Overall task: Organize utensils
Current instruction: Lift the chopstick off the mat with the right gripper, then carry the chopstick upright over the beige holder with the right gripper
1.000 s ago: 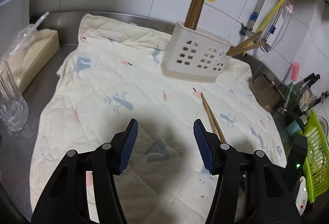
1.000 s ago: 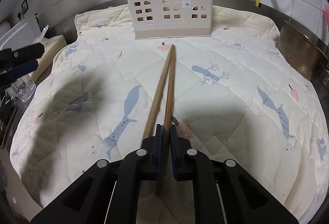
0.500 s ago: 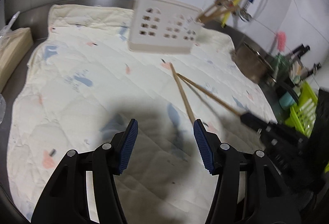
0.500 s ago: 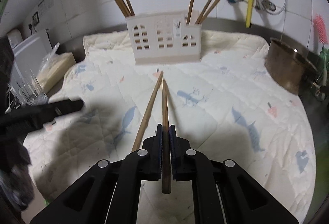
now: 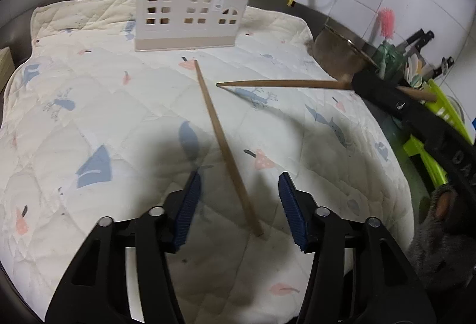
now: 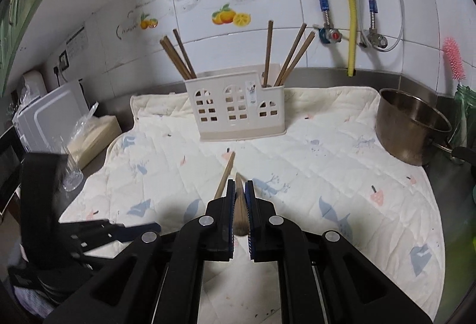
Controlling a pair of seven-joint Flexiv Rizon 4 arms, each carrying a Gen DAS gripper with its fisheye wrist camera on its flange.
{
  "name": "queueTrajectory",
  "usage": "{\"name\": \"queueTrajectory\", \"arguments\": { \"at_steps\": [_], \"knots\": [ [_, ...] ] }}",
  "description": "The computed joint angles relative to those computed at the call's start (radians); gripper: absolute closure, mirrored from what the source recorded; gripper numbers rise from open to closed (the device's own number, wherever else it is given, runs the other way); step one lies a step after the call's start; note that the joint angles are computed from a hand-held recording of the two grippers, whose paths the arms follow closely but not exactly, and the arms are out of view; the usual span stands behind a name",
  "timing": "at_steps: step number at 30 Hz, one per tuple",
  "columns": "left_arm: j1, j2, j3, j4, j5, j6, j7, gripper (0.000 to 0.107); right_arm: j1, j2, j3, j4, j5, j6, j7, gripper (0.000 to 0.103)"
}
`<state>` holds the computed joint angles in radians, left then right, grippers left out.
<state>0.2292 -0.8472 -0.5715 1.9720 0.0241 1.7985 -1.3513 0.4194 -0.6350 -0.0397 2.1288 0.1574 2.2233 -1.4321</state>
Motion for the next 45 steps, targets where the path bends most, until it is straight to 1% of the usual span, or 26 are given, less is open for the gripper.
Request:
{"name": "queueTrajectory", "arguments": {
  "at_steps": [1,3,4,8,10,12,13,15,16,17,18,21,24,27,29,33,34,37,42,45],
  "knots": [
    [-0.009,-0.007,0.004,-0.011,-0.005,-0.009,0.0,0.065,-0.008,-0.001,0.004,0.0,-0.005,0.003,0.003,0.097],
    [-0.03,-0.013,0.016,-0.028,-0.015,-0.019,0.002,0.07,-0.019,-0.004,0.008,0.0,-0.01,0.003,0.009,0.097],
    [-0.062,-0.011,0.047,-0.043,-0.029,-0.023,-0.001,0.074,-0.027,-0.005,0.013,0.002,-0.016,0.006,0.013,0.097],
    [-0.132,-0.015,0.112,-0.085,-0.075,-0.045,-0.014,0.076,-0.055,-0.007,0.027,0.01,-0.036,0.019,0.031,0.096],
    [-0.159,-0.016,0.14,-0.098,-0.093,-0.05,-0.018,0.08,-0.061,-0.007,0.028,0.014,-0.04,0.025,0.036,0.096],
    [-0.172,-0.019,0.152,-0.109,-0.108,-0.057,-0.021,0.082,-0.067,-0.006,0.029,0.014,-0.045,0.026,0.04,0.096],
    [-0.183,-0.019,0.164,-0.113,-0.115,-0.058,-0.023,0.084,-0.069,-0.006,0.03,0.015,-0.047,0.026,0.042,0.096],
    [-0.236,-0.01,0.223,-0.127,-0.129,-0.063,-0.025,0.089,-0.074,-0.005,0.032,0.015,-0.052,0.024,0.047,0.096],
    [-0.256,-0.006,0.245,-0.13,-0.136,-0.063,-0.027,0.093,-0.076,-0.005,0.033,0.015,-0.054,0.026,0.05,0.096],
    [-0.266,-0.002,0.258,-0.132,-0.139,-0.066,-0.026,0.094,-0.077,-0.005,0.033,0.015,-0.057,0.026,0.051,0.096],
    [-0.264,0.0,0.256,-0.13,-0.14,-0.068,-0.023,0.096,-0.075,-0.004,0.031,0.016,-0.056,0.026,0.051,0.096],
    [-0.226,0.014,0.221,-0.11,-0.134,-0.062,-0.011,0.1,-0.071,-0.001,0.028,0.019,-0.054,0.026,0.049,0.096],
    [-0.177,0.034,0.178,-0.082,-0.113,-0.034,0.002,0.101,-0.066,0.004,0.023,0.017,-0.05,0.022,0.046,0.096],
    [-0.14,0.059,0.152,-0.059,-0.089,-0.004,0.004,0.101,-0.069,0.009,0.023,0.011,-0.056,0.014,0.045,0.096],
    [-0.09,0.076,0.11,-0.045,-0.064,0.015,0.004,0.101,-0.06,0.013,0.013,0.006,-0.052,0.006,0.037,0.096],
    [-0.026,0.097,0.056,-0.049,-0.016,0.034,0.009,0.101,-0.075,0.028,0.016,-0.014,-0.086,-0.033,0.032,0.096],
    [-0.018,0.101,0.048,-0.053,-0.01,0.031,0.009,0.101,-0.075,0.033,0.012,-0.021,-0.094,-0.046,0.027,0.096],
    [0.035,0.103,-0.009,-0.07,0.008,0.008,0.023,0.101,-0.083,0.051,0.004,-0.044,-0.122,-0.096,0.017,0.096],
    [0.052,0.113,-0.036,-0.122,0.001,-0.035,0.071,0.101,-0.148,0.075,0.039,-0.088,-0.221,-0.173,0.029,0.096],
    [0.075,0.11,-0.075,-0.149,-0.02,-0.068,0.108,0.101,-0.18,0.084,0.055,-0.128,-0.281,-0.229,0.035,0.096]
  ]
}}
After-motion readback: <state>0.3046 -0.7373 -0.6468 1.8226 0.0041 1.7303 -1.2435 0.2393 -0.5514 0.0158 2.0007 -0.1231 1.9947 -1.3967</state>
